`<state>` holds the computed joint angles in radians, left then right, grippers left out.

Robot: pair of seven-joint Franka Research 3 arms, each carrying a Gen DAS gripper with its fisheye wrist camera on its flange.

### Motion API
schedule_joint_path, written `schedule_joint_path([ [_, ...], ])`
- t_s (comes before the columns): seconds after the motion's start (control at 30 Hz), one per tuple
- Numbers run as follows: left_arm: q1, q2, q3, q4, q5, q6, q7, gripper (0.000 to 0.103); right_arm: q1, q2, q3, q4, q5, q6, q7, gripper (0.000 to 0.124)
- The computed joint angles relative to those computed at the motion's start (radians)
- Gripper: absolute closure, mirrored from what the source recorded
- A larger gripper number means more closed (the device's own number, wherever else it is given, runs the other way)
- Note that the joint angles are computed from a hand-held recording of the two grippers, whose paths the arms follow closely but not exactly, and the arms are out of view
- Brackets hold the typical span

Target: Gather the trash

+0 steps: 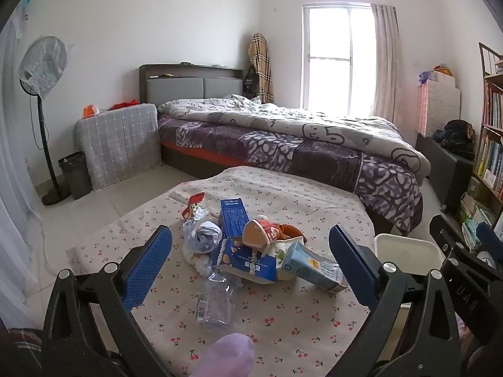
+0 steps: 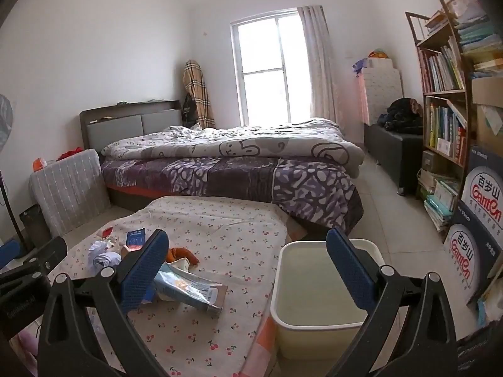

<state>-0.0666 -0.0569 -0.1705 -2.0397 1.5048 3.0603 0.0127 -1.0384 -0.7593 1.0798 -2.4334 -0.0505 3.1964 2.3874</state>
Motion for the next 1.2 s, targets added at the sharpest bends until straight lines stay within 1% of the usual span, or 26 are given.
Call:
schedule_joint_path([
  [0.03, 0.003, 0.002, 0.001, 0.003, 0.033, 0.004, -0.034, 0.007, 0.0, -0.004, 0.001, -0.002, 0.0, 0.002, 0.001, 0.026],
  [0.07, 0.001, 0.003, 0.003, 0.003, -0.003, 0.004, 0.002, 0.007, 0.0, -0.008, 0.002, -0.004, 0.0, 0.004, 0.002, 0.026],
  [0.1, 0.001, 0.003, 0.003, 0.003, -0.003, 0.004, 0.002, 0.007, -0.001, -0.009, 0.004, 0.014, -0.001, -0.013, 0.0, 0.026],
  [0.23, 0.001, 0.002, 0.003, 0.002, 0.001, 0.001, -0.005, 0.007, 0.01, -0.009, -0.012, 0.004, -0.006, -0.003, -0.005, 0.026],
  [0.27, 0.001, 0.002, 0.003, 0.002, 0.0, 0.002, -0.005, 0.007, 0.022, -0.007, -0.023, 0.003, -0.008, -0.01, -0.012, 0.026],
  [0.3, 0.001, 0.002, 0.002, 0.002, 0.002, 0.004, -0.004, 0.007, 0.014, -0.007, -0.01, 0.009, -0.007, -0.02, -0.006, 0.026],
  [0.33, 0.001, 0.002, 0.002, 0.002, 0.003, 0.004, -0.006, 0.007, 0.021, -0.002, -0.018, 0.014, -0.011, -0.03, -0.009, 0.026],
  [0.4, 0.0, 0.002, 0.002, 0.002, -0.003, 0.003, 0.002, 0.007, 0.017, -0.005, -0.018, 0.007, -0.016, -0.013, -0.001, 0.026],
  [0.53, 0.0, 0.003, 0.001, 0.0, -0.012, 0.002, 0.008, 0.007, 0.022, -0.005, -0.022, 0.007, -0.022, -0.019, -0.004, 0.026],
  [0.6, 0.0, 0.0, 0.001, 0.001, 0.01, 0.001, -0.011, 0.007, 0.026, -0.004, -0.025, 0.006, -0.022, -0.018, -0.003, 0.026],
  [0.73, 0.0, 0.0, 0.002, 0.001, 0.013, 0.001, -0.014, 0.007, 0.031, 0.001, -0.028, 0.005, -0.019, -0.018, 0.002, 0.026],
  [1.2, 0.0, 0.0, 0.002, 0.001, 0.019, 0.001, -0.02, 0.007, 0.031, 0.001, -0.027, 0.007, -0.031, -0.023, 0.003, 0.026],
])
